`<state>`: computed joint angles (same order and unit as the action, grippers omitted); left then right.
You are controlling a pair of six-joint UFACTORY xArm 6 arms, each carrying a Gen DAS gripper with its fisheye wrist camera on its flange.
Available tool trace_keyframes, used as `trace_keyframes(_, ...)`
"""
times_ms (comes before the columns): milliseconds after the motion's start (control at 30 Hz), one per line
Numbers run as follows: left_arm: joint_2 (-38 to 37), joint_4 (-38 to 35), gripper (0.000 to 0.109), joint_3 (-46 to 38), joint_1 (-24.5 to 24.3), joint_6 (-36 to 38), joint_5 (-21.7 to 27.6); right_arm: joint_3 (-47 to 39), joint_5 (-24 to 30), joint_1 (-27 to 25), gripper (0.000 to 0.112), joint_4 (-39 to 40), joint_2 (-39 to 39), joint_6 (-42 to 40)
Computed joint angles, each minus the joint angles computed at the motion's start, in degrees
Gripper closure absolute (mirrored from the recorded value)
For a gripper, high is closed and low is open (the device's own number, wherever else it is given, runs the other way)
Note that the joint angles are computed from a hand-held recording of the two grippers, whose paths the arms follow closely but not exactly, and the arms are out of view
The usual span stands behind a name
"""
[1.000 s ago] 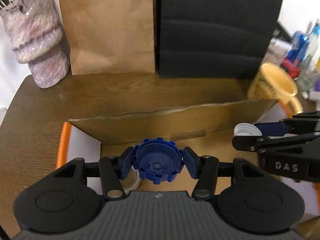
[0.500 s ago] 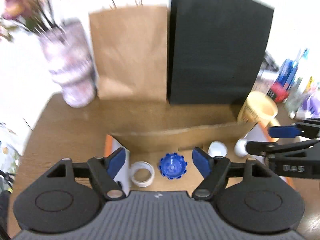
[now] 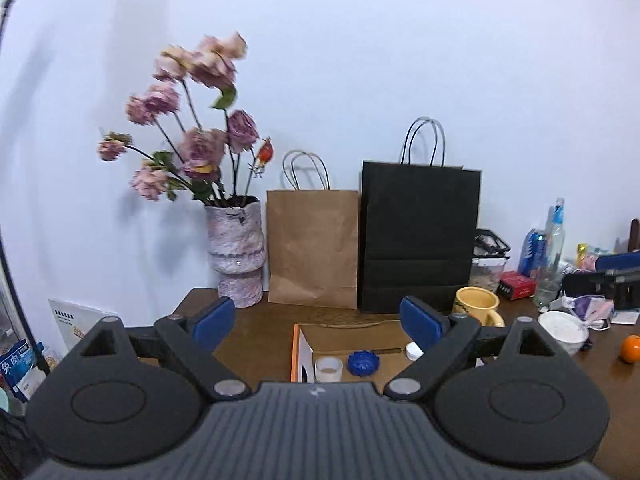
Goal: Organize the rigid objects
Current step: 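Lift both grippers out of the box and back toward the clutter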
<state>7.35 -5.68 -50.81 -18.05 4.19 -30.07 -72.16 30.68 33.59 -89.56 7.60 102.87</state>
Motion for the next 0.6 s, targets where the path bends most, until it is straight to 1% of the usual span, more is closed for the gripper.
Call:
trace_keyframes(33,-1.5,-1.6,0.017,3.5,-0.7,1.0,-2.9,2.6,2.7,1.8,0.035,-3.8,-1.7,4.1)
trace_keyframes(133,-5.3,-1.8,0.017,14.2,-1.5,0.6,-13.9,9.7,10.3,7.3,0.034,-11.0,-5.5,12.8)
trace_keyframes(167,-6.5,-2.2,0.016,18.3,-1.9,0.6,-18.7,11.9,12.9,9.3,0.034,-12.4,-6.6,14.9)
trace_keyframes(200,-6.9,-4.1,0.016,21.5,-2.9,1.2,-23.6,14.3,16.4,11.8,0.033,-13.5,-7.6,16.9)
trace_keyframes(233,-6.7,-5.8,0.013,24.4,-3.9,1.4,-28.7,16.5,20.2,14.5,0.030,-14.3,-8.3,18.7)
trace_keyframes(300,-6.5,-5.3,0.011,30.8,-4.3,0.2,-38.4,21.0,28.3,20.6,0.026,-15.2,-9.1,22.4)
trace_keyframes(367,-6.6,-6.7,0.010,36.2,-5.6,-0.8,-44.5,23.8,34.6,26.4,0.025,-14.1,-8.5,25.7)
trace_keyframes(400,-6.6,-7.6,0.009,38.7,-6.3,-1.1,-46.9,24.8,36.8,29.2,0.025,-13.0,-7.7,27.6)
trace_keyframes(500,-5.3,-10.6,0.009,45.0,-9.3,-0.1,-54.2,26.3,38.3,35.0,0.025,-9.8,-5.7,32.7)
trace_keyframes(567,-2.5,-13.8,0.007,48.6,-11.8,-0.7,-60.9,26.7,40.6,39.2,0.025,-8.0,-4.1,34.3)
trace_keyframes(600,-0.4,-15.0,0.006,50.0,-12.6,-1.2,-64.6,26.5,42.6,41.4,0.024,-6.2,-3.1,34.8)
